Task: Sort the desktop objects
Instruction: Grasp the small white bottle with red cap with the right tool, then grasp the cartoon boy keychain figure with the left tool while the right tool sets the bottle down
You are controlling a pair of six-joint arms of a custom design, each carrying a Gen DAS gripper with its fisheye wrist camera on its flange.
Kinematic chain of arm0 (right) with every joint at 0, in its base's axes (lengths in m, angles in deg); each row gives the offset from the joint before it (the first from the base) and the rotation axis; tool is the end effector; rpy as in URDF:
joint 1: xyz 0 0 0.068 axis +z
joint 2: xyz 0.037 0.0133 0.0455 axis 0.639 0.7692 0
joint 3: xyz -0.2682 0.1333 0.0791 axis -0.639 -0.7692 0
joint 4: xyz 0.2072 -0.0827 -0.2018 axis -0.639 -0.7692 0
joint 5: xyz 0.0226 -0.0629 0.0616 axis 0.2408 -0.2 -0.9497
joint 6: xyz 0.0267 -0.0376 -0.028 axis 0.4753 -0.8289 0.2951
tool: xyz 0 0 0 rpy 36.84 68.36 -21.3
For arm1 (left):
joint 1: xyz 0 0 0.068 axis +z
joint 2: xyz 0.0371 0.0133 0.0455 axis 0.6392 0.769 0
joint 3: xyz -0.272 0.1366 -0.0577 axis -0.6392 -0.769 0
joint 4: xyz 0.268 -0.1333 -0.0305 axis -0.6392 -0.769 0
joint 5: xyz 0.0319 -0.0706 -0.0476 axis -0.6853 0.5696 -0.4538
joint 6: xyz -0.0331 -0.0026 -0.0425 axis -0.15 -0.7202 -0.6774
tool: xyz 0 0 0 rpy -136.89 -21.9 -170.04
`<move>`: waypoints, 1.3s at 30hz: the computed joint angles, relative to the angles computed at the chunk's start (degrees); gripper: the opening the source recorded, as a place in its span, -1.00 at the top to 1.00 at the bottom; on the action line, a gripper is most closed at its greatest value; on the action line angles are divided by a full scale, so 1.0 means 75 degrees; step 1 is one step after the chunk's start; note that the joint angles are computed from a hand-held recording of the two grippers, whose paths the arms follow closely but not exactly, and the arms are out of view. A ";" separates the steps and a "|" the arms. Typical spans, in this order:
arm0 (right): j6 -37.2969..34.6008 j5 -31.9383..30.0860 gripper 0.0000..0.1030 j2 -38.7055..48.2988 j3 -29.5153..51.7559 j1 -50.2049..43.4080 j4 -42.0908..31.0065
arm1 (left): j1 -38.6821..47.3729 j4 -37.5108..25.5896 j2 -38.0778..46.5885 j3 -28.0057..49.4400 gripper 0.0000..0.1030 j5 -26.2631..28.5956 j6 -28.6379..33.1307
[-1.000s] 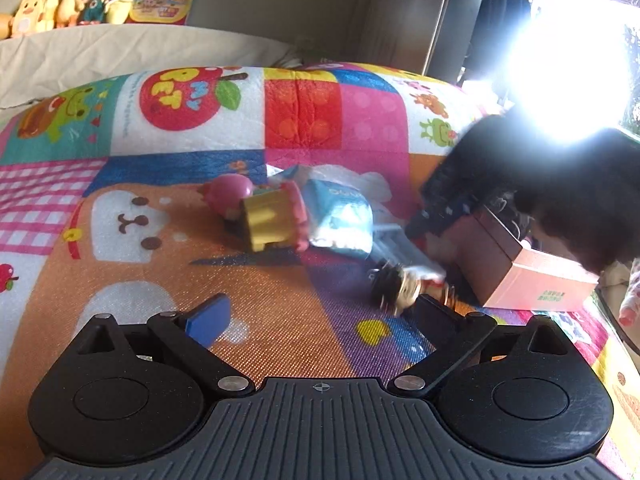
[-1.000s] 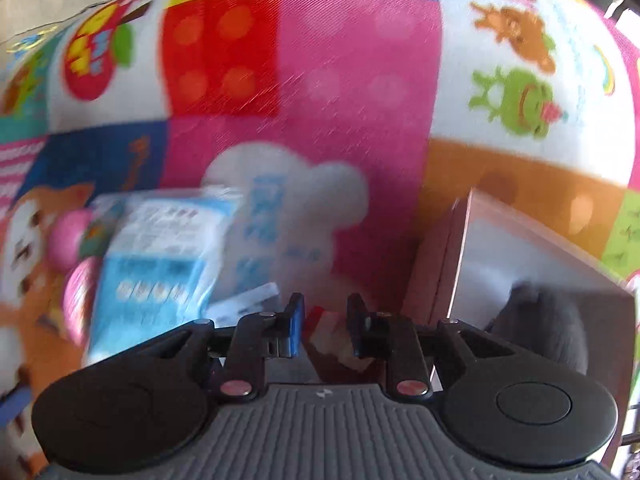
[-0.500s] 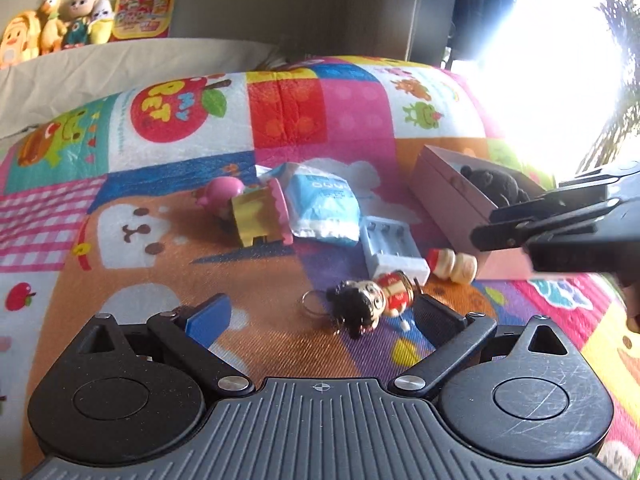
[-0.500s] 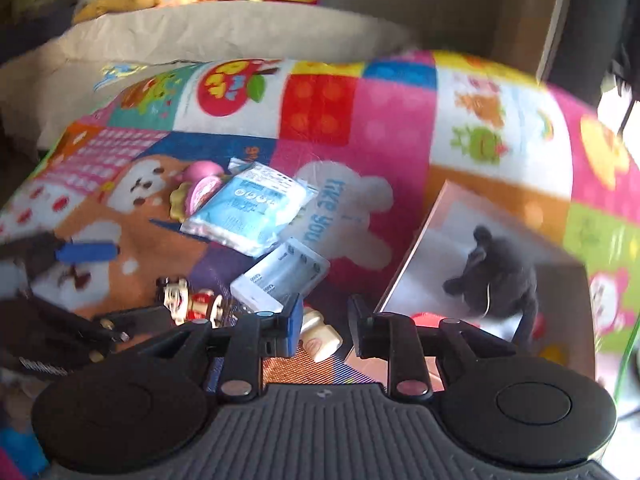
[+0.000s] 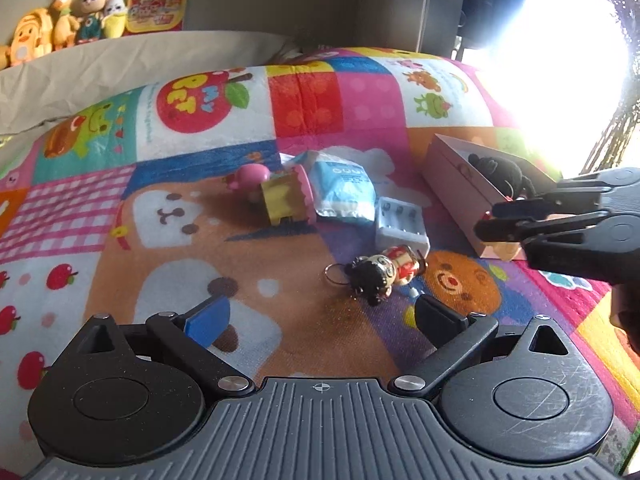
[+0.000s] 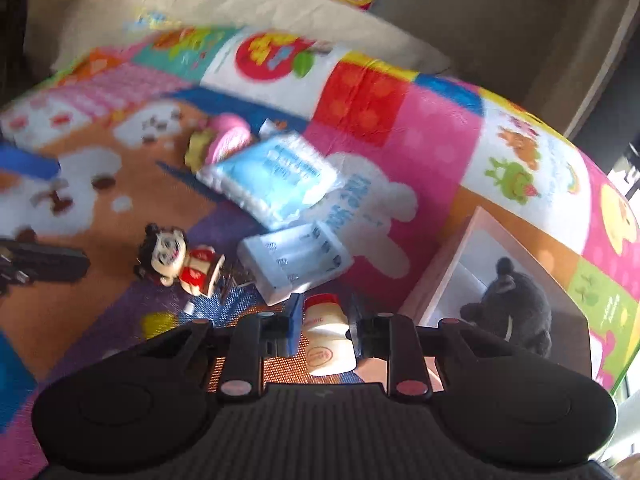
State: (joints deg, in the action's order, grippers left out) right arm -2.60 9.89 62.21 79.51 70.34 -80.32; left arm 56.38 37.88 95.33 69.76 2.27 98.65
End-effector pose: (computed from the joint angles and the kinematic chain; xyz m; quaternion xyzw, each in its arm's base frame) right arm 0.2595 0.1332 0.2047 -0.1068 0.8919 -0.1111 0.4253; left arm 0.2974 0.0637 0.1833 0.2245 0.8565 -0.1912 0.4237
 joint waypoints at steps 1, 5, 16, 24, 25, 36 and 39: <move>0.0228 -0.0133 0.54 -0.0614 -0.0410 0.0000 0.0137 | -0.0041 -0.0052 -0.0022 -0.0014 -0.97 0.0027 -0.0003; 0.1119 0.0531 0.54 -0.2511 -0.1820 0.0494 0.0232 | -0.0361 -0.0212 -0.0194 -0.0147 -0.97 0.0063 -0.0064; 0.2913 0.1269 0.53 -0.4108 -0.3222 0.1151 -0.0505 | -0.1325 -0.0173 -0.0898 -0.0676 -0.97 -0.0435 -0.0108; 0.3544 0.1512 0.20 -0.4529 -0.3100 0.1582 -0.1884 | -0.1467 0.0055 -0.0934 -0.0712 -0.97 -0.0739 -0.0428; 0.3725 0.1731 0.00 -0.4537 -0.3111 0.1760 -0.2036 | -0.1516 0.0123 -0.0889 -0.0704 -0.97 -0.0792 -0.0536; 0.5303 0.2429 -0.56 -0.4697 -0.3275 0.1615 -0.2742 | -0.2486 0.1243 0.0154 -0.0256 -0.96 -0.1530 -0.1565; 0.5440 0.2517 -0.68 -0.4705 -0.3285 0.1668 -0.2787 | -0.2531 0.1445 0.0443 -0.0132 -0.96 -0.1220 -0.1282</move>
State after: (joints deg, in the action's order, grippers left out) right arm 38.20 28.77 26.92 54.87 82.85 -101.22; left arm 37.40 48.71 98.65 68.77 -6.88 89.03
